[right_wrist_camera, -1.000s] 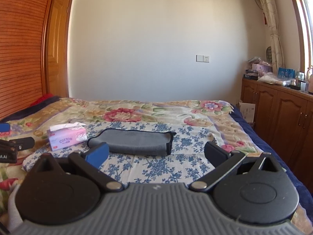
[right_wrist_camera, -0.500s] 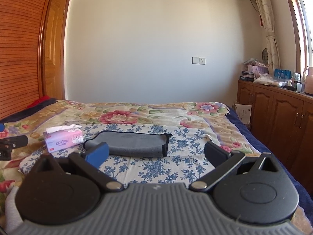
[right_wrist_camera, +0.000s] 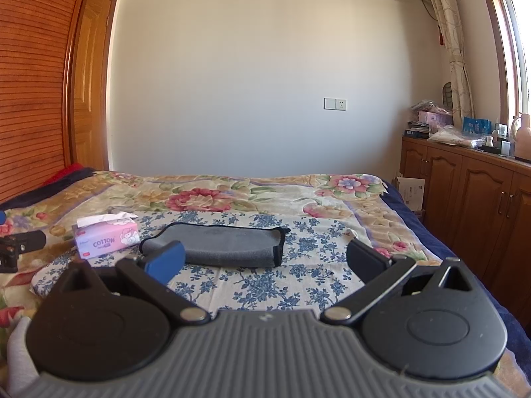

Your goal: Fold towel

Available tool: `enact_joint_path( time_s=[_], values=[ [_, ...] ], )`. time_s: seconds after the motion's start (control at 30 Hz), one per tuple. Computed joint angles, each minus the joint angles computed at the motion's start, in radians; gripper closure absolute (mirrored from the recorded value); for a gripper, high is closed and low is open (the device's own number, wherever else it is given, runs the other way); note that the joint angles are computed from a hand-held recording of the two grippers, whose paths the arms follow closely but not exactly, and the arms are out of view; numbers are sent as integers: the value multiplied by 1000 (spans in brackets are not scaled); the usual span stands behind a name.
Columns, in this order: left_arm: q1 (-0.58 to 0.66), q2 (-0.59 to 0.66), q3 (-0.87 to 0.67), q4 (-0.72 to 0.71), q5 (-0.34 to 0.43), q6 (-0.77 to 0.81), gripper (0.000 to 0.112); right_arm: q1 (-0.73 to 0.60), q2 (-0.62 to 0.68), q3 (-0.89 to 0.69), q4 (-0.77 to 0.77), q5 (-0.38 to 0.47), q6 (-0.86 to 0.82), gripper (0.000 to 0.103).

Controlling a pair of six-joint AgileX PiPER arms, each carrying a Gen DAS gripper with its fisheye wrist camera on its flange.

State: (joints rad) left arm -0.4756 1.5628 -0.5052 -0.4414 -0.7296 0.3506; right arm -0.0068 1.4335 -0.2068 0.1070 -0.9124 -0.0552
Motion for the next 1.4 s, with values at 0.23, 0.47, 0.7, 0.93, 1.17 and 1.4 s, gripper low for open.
enact_joint_path(
  time_s=[0.23, 0.47, 0.7, 0.93, 1.17, 1.4],
  values=[
    [2, 0, 1, 6, -1, -4, 9, -3, 1, 0, -4, -1, 1, 0],
    [2, 0, 5, 8, -5, -7, 9, -2, 1, 0, -3, -1, 1, 0],
    [3, 0, 5, 9, -5, -7, 9, -2, 1, 1, -2, -2, 1, 0],
    [4, 0, 5, 10, -4, -8, 9, -4, 2, 1, -5, -3, 3, 0],
    [3, 0, 5, 9, -4, -7, 9, -3, 3, 0, -5, -4, 2, 0],
    [3, -1, 5, 8, -4, -7, 9, -2, 2, 0, -3, -2, 1, 0]
  ],
)
